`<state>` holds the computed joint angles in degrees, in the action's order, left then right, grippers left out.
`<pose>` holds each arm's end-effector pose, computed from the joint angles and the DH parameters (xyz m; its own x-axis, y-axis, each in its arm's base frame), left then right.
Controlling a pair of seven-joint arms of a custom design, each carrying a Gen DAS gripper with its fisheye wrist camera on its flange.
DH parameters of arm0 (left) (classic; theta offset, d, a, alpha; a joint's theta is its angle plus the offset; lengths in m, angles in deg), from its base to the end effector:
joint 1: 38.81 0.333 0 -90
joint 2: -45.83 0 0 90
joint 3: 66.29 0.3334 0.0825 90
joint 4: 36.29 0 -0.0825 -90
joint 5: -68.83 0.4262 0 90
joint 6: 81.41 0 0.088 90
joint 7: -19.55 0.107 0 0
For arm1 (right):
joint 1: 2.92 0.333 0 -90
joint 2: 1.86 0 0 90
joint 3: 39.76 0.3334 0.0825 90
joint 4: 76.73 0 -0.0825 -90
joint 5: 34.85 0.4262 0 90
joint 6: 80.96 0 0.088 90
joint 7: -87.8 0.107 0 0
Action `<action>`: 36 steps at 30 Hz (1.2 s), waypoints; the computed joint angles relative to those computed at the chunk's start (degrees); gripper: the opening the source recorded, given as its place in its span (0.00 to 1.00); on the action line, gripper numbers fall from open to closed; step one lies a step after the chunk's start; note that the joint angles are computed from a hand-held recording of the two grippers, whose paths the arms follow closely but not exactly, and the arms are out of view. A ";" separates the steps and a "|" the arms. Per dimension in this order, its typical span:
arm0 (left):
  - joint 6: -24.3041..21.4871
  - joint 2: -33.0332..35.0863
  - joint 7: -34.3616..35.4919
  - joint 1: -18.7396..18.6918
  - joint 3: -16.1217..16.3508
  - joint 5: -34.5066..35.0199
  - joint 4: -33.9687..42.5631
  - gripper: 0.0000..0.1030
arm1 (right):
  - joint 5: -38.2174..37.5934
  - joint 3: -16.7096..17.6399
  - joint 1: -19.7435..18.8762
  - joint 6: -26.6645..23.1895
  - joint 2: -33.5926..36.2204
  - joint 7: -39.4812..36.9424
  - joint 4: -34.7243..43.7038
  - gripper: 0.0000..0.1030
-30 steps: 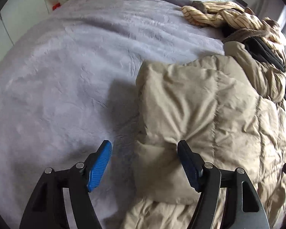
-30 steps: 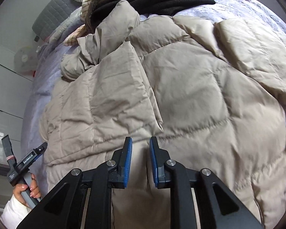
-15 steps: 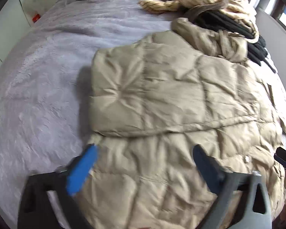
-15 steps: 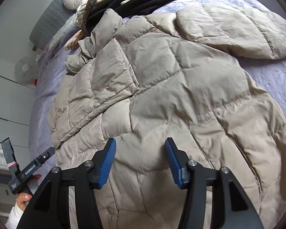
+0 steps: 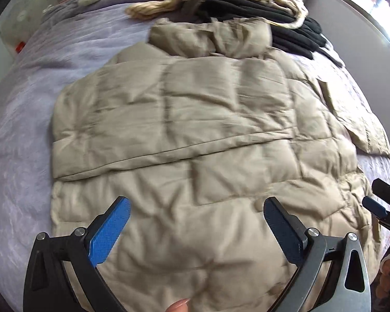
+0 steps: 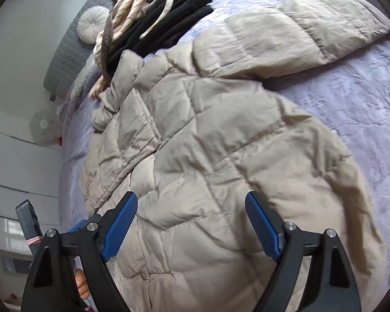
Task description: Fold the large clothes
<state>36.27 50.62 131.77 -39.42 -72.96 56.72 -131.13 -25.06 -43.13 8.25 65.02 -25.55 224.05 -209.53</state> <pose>0.6545 -0.0922 0.5956 -0.4427 -0.8924 0.0871 -0.8496 0.3865 -0.3588 0.5021 0.0633 0.5765 -0.5281 -0.6475 -0.5494 -0.6201 0.7361 -0.2714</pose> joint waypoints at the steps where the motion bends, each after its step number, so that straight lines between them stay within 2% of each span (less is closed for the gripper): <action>1: 0.17 -0.14 -0.38 -0.60 -0.48 0.59 -0.22 0.99 | -0.23 -0.16 -0.42 0.52 -0.70 0.09 -0.69 0.85; 5: 2.31 -0.55 -2.18 -2.68 -1.63 3.49 -1.44 0.99 | -2.18 -1.10 -2.50 1.15 -3.61 -0.14 -3.07 0.85; 10: -1.83 1.21 -3.72 -4.62 -2.66 2.62 0.88 0.99 | -1.53 -4.67 -4.77 -1.42 -7.21 -1.64 -5.31 0.85; 14: -2.01 1.46 -5.22 -6.28 -3.36 2.68 1.22 0.99 | -5.27 -4.79 -11.46 -2.32 -10.58 1.86 -7.88 0.85; 20: -1.97 2.77 -7.16 -8.51 -4.18 3.46 2.92 0.99 | -3.26 -10.27 -17.36 5.18 -13.44 4.88 -12.64 0.86; 23: -2.62 3.64 -8.74 -9.45 -4.39 4.21 4.09 0.99 | 0.77 -14.73 -16.19 10.24 -12.34 2.74 -13.13 0.86; 28: -2.43 4.60 -10.43 -10.78 -4.75 5.25 5.18 0.99 | 9.79 -21.83 -11.28 17.23 -8.16 -2.90 -11.28 0.86; 35: -2.11 5.25 -12.16 -11.94 -4.98 6.10 6.30 0.99 | 25.83 -33.43 1.44 26.84 -5.11 -10.69 -8.82 0.84; 36: -1.83 5.17 -11.96 -12.01 -4.99 6.22 6.21 0.99 | 27.37 -34.93 3.22 27.41 -5.26 -11.53 -8.57 0.76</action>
